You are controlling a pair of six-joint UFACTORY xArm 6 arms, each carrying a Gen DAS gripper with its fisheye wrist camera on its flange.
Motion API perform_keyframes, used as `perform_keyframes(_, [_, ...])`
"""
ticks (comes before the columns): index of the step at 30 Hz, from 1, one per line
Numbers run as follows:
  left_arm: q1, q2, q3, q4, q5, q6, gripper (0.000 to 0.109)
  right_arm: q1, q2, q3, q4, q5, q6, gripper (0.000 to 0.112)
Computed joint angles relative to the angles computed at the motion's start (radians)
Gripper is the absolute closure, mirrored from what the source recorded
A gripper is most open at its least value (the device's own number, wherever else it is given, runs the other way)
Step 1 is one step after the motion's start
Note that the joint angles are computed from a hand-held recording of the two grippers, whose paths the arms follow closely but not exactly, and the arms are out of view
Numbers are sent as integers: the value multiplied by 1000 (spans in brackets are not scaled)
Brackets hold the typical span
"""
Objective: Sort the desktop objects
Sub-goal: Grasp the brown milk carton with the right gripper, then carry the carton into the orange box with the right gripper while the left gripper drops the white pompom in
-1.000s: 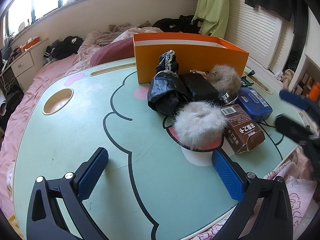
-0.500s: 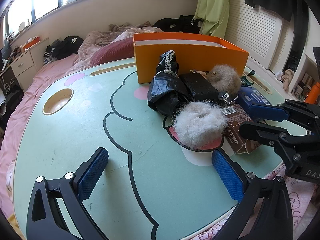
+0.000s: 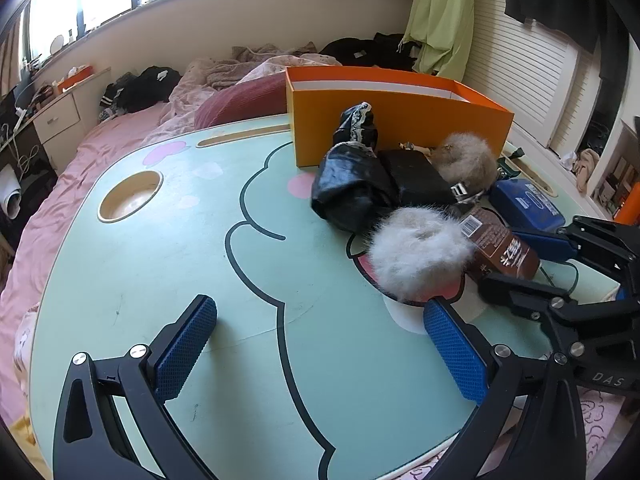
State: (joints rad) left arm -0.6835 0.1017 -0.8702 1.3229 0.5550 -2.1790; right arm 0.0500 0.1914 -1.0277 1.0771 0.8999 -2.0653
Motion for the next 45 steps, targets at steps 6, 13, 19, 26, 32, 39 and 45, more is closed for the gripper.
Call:
perform_keyframes(6, [1, -19, 12, 63, -14, -44, 6, -103, -30, 30, 158, 112, -147, 71])
perform_keyframes(13, [36, -6, -47, 116, -100, -16, 10, -132, -6, -11, 179, 168, -86, 71])
perform_keyframes(19, [73, 96, -152, -32, -195, 222, 70, -136, 7, -29, 179, 177, -64, 71])
perform_keyframes(26, [86, -12, -74, 116, -181, 66, 70, -156, 90, -180, 119, 271, 137, 71])
perform_keyframes(32, [151, -46, -151, 29, -110, 244, 70, -27, 170, -379, 72, 134, 363, 70])
perform_keyframes(39, [273, 133, -356, -161, -179, 461, 66, 91, 351, -634, -67, 22, 647, 68])
perform_keyframes(45, [304, 185, -360, -201, -274, 422, 55, 62, 325, -596, 1, 16, 613, 43])
